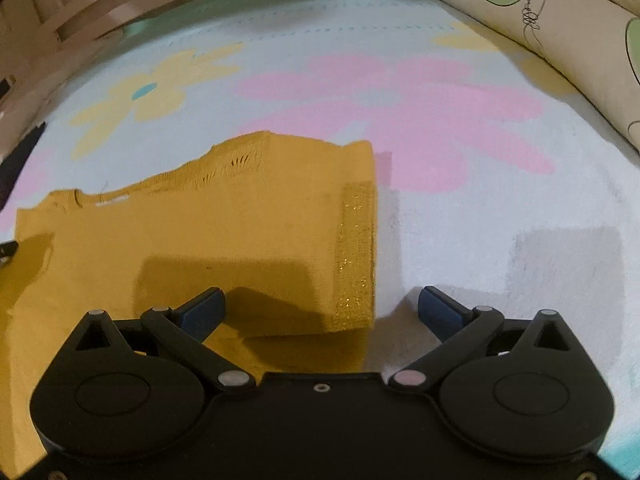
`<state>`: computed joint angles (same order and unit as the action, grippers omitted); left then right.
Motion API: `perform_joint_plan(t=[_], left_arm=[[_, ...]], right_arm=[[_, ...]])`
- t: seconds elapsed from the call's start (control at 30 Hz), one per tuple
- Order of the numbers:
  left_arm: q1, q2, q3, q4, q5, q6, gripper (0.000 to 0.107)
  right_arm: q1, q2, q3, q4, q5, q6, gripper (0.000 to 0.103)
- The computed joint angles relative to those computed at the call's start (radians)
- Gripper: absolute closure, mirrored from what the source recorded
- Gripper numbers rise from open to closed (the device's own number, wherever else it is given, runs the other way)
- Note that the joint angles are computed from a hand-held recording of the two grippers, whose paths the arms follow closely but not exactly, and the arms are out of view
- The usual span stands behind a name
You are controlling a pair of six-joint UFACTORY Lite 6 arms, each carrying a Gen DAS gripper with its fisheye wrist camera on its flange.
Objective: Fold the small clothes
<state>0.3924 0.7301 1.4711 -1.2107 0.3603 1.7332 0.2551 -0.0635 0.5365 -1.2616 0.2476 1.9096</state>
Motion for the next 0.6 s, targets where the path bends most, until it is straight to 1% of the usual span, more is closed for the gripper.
perform_joint_plan(t=[0.07, 0.17, 0.27, 0.33, 0.4, 0.47, 0.53, 0.6], left_arm=[[0.012, -0.018, 0.008, 0.09, 0.039, -0.094, 0.008], [0.029, -0.089, -0.031, 0.131, 0.085, -0.111, 0.008], [0.065, -0.196, -0.1, 0.156, 0.136, -0.099, 0.008], [0.107, -0.265, -0.143, 0.189, 0.206, -0.112, 0.008], [0.157, -0.337, -0.205, 0.195, 0.258, -0.09, 0.008], [0.211, -0.404, -0.266, 0.229, 0.31, -0.076, 0.008], [0.272, -0.476, -0.336, 0.25, 0.356, -0.027, 0.008], [0.343, -0.54, -0.397, 0.267, 0.413, 0.032, 0.008]], right_arm=[[-0.003, -0.028, -0.007, 0.043, -0.011, -0.04, 0.0], [0.008, -0.097, -0.024, 0.129, 0.009, -0.115, 0.0], [0.02, -0.197, -0.044, 0.301, 0.024, -0.264, 0.0], [0.041, -0.271, -0.056, 0.435, 0.043, -0.374, 0.0], [0.081, -0.346, -0.063, 0.549, 0.091, -0.463, 0.0], [0.144, -0.422, -0.069, 0.6, 0.159, -0.488, 0.0], [0.216, -0.486, -0.077, 0.614, 0.223, -0.468, 0.0], [0.32, -0.536, -0.082, 0.605, 0.303, -0.397, 0.0]])
